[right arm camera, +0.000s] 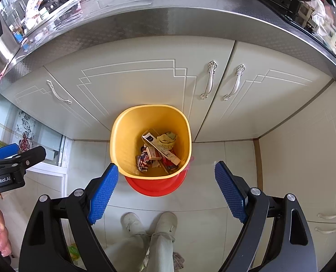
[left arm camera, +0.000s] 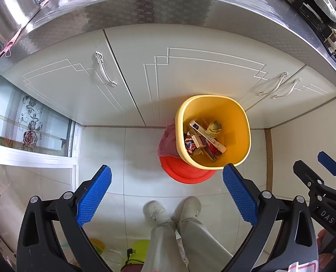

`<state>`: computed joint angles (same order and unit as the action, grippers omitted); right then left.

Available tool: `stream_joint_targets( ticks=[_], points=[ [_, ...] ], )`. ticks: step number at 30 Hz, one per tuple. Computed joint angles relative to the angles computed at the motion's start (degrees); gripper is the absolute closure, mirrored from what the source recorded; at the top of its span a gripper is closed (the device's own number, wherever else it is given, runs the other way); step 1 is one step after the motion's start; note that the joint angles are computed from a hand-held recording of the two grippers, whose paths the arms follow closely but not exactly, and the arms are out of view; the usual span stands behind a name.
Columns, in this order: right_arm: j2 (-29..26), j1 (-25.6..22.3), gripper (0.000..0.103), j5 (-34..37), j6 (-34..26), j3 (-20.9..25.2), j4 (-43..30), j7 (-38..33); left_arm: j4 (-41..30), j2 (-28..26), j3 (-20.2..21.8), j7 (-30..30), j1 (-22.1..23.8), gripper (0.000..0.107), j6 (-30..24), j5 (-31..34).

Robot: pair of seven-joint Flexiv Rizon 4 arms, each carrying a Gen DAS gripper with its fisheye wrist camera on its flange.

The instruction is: Collect trash

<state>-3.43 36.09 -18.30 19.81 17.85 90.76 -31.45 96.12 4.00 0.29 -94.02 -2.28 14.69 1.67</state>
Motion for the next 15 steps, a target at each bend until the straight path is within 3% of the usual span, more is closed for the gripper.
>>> stream_joint_targets(
  ticks=[15],
  points=[
    [0.2,-0.2,0.016,0.4,-0.1,0.0,0.0,-1.0,0.3,0.3,0.0,0.2,0.0,0.009,-0.5,-0.2]
  ],
)
